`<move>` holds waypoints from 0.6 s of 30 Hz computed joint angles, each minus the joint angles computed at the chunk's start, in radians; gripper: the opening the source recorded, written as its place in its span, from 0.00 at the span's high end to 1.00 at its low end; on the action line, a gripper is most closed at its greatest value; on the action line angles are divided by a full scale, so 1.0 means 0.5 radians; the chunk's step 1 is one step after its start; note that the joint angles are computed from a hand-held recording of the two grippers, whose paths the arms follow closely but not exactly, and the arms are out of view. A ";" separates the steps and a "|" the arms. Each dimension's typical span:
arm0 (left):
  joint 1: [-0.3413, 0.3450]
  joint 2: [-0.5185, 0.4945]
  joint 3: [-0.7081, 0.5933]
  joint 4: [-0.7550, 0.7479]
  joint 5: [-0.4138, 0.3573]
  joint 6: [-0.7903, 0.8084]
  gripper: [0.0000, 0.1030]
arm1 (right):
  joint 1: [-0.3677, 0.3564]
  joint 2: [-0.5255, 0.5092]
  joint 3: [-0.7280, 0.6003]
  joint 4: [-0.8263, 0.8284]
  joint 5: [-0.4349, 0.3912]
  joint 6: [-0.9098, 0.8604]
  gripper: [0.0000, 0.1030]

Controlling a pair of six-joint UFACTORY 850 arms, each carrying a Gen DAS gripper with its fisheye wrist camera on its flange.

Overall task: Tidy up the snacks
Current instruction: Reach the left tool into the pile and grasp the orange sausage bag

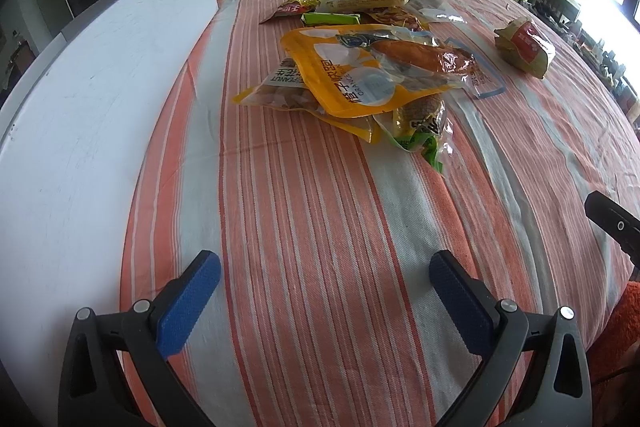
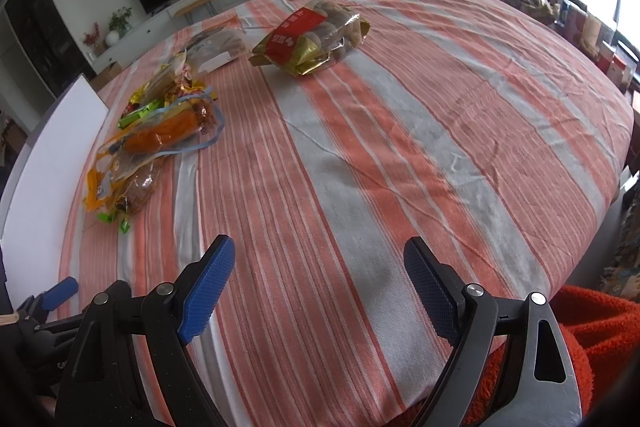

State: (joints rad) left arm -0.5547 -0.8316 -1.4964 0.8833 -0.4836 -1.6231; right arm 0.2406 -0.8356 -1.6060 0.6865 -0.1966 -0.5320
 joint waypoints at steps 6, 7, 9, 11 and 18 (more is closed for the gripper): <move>0.006 0.002 0.004 0.001 0.021 0.035 0.00 | 0.000 0.005 0.006 0.029 0.006 -0.022 0.14; 0.007 0.002 0.003 -0.011 0.024 0.053 0.00 | 0.001 0.007 0.010 0.044 0.010 -0.038 0.14; 0.012 0.002 -0.002 -0.059 0.034 0.118 0.00 | -0.001 0.008 0.010 0.059 0.011 -0.052 0.14; 0.020 0.004 -0.006 -0.120 0.044 0.198 0.00 | -0.002 0.008 0.009 0.062 0.011 -0.056 0.14; 0.123 0.128 0.118 -0.453 0.366 0.465 0.00 | -0.012 0.036 0.053 0.361 0.048 -0.330 0.14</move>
State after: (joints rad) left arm -0.4932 -0.7673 -1.4374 0.6567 -0.3007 -1.3908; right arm 0.2344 -0.8174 -1.5793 0.8669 -0.1725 -0.6972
